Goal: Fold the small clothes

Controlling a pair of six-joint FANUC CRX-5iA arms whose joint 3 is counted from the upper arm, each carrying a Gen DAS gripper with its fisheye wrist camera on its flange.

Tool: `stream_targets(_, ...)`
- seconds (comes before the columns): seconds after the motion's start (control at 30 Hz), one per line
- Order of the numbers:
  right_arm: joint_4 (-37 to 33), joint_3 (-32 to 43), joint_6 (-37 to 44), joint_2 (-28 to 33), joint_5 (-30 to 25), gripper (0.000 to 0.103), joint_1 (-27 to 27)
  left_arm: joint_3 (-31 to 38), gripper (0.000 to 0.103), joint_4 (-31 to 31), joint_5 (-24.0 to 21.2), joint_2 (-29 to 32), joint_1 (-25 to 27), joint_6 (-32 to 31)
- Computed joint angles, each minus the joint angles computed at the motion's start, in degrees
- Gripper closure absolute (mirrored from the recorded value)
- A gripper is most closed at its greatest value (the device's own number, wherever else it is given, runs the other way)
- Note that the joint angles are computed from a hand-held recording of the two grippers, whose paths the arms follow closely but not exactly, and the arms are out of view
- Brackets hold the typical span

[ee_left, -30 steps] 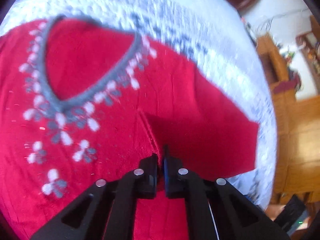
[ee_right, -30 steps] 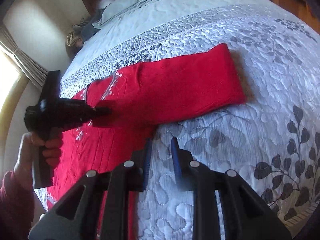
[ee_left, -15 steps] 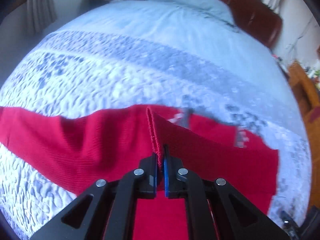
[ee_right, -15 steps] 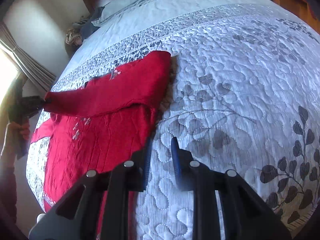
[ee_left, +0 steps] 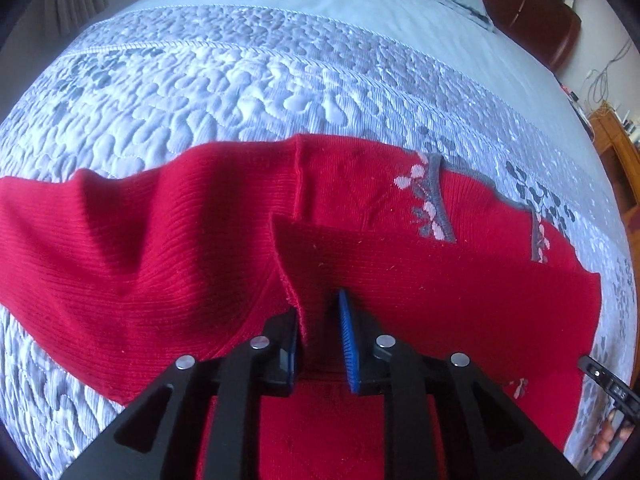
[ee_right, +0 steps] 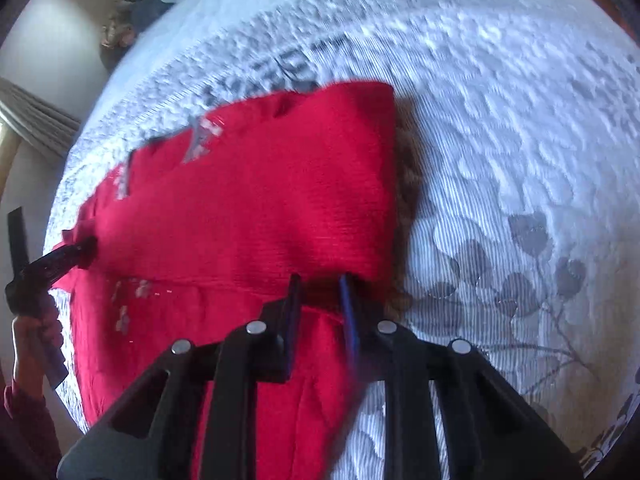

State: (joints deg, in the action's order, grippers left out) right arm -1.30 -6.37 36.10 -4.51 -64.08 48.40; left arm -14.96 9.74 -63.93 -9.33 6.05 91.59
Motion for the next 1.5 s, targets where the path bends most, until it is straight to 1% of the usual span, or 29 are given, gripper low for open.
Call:
stream_targets(0.1,-0.73,-1.48,-1.64,-0.32,1.59,0.086,-0.46,-0.2,0.083,0.65,0.14,0.23,0.16,-1.01)
stream_targets(0.17,-0.73,-0.44,-1.43,0.22,0.34,0.086,-0.42,-0.33,0.082,1.63,-0.47,-0.28,0.69,-2.17)
stream_targets(0.2,-0.51,0.28,-1.67,0.01,-0.63,0.085,-0.24,-0.66,0.074,3.46,-1.49,-1.01,1.92,-3.63)
stream_targets(0.23,-0.26,0.38,-2.27,-0.62,-0.86,0.08,0.05,-1.4,0.065,5.49,-2.32,-2.32,3.6,-5.19)
stream_targets(0.27,0.45,0.16,-3.38,-1.66,-0.78,0.071,0.84,-2.37,0.06,7.47,-2.86,-3.88,5.49,-7.01)
stream_targets(0.3,2.47,-1.3,-5.16,-4.54,0.21,0.067,2.92,-4.15,0.044,10.5,-4.0,-6.85,9.38,-10.58)
stream_targets(0.33,4.19,-2.41,-6.14,-6.43,0.64,0.061,4.71,-5.21,0.029,12.0,-4.99,-8.94,12.57,-12.92)
stream_targets(0.37,6.56,-3.59,-7.3,-8.47,0.27,0.059,7.28,-5.95,0.026,12.68,-5.7,-10.56,15.38,-14.4)
stream_targets(0.43,11.09,-5.97,-10.35,-11.75,-1.37,0.058,12.72,-6.97,0.027,12.65,-8.64,-13.83,24.44,-17.52)
stream_targets(0.5,12.66,-8.05,-12.7,-14.18,-3.0,0.058,16.13,-6.61,0.027,9.91,-10.4,-14.99,32.65,-18.31)
stream_targets(0.57,12.79,-8.78,-13.87,-14.58,-3.71,0.058,17.47,-5.54,0.028,6.8,-11.16,-14.43,38.21,-17.34)
stream_targets(0.6,13.01,-8.66,-13.89,-14.0,-3.69,0.058,17.67,-5.45,0.028,6.85,-11.5,-13.73,42.17,-17.04)
stream_targets(0.67,12.89,-8.05,-13.64,-12.5,-3.32,0.058,17.4,-5.14,0.029,7.41,-11.02,-12.04,47.42,-15.23)
stream_targets(0.77,11.32,-7.51,-13.02,-11.17,-1.54,0.058,17.07,-4.26,0.029,8.71,-9.82,-8.52,51.09,-14.26)
stream_targets(0.87,11.72,-6.76,-12.46,-9.61,-1.44,0.058,17.89,-4.04,0.029,10.79,-7.97,-5.95,52.17,-13.5)
stream_targets(1.0,12.82,-6.27,-12.3,-8.63,-1.87,0.058,18.65,-3.51,0.029,12.6,-4.67,-3.67,52.14,-10.6)
stream_targets(1.07,13.52,-6.26,-12.81,-8.44,-2.33,0.058,18.9,-3.35,0.034,12.5,-3.09,-3.18,51.93,-10.04)
stream_targets(1.13,13.71,-6.34,-13.16,-8.46,-2.59,0.058,18.99,-2.81,0.049,11.25,-1.46,-2.48,51.11,-9.03)
stream_targets(1.17,13.81,-6.36,-13.27,-8.46,-2.75,0.058,19.12,-2.47,0.054,10.46,-0.92,-2.12,50.72,-8.19)
stream_targets(1.2,14.01,-6.4,-13.35,-8.52,-2.95,0.058,19.3,-2.38,0.066,9.92,-0.37,-2.14,50.75,-7.57)
stream_targets(1.23,14.52,-6.53,-13.57,-8.61,-3.15,0.058,19.75,-2.86,0.079,10.74,0.29,-2.28,51.1,-7.96)
stream_targets(1.3,15.53,-6.81,-13.91,-8.86,-3.57,0.058,20.71,-4.13,0.09,12.9,1.29,-2.92,52.11,-9.21)
stream_targets(1.37,16.46,-7.27,-14.39,-9.34,-3.81,0.058,21.71,-5.9,0.093,15.89,2.56,-4.21,53.03,-11.15)
stream_targets(1.4,16.98,-7.62,-14.86,-9.75,-4.04,0.058,22.31,-7.54,0.094,18.05,4.17,-5.82,53.35,-12.79)
stream_targets(1.47,17.61,-8.49,-15.8,-10.79,-4.01,0.058,23.2,-9.42,0.094,20.91,6.47,-8.27,52.63,-16.02)
stream_targets(1.5,17.82,-8.81,-16.26,-11.17,-4.04,0.058,23.47,-9.87,0.094,22.06,6.77,-9.25,52.36,-17.47)
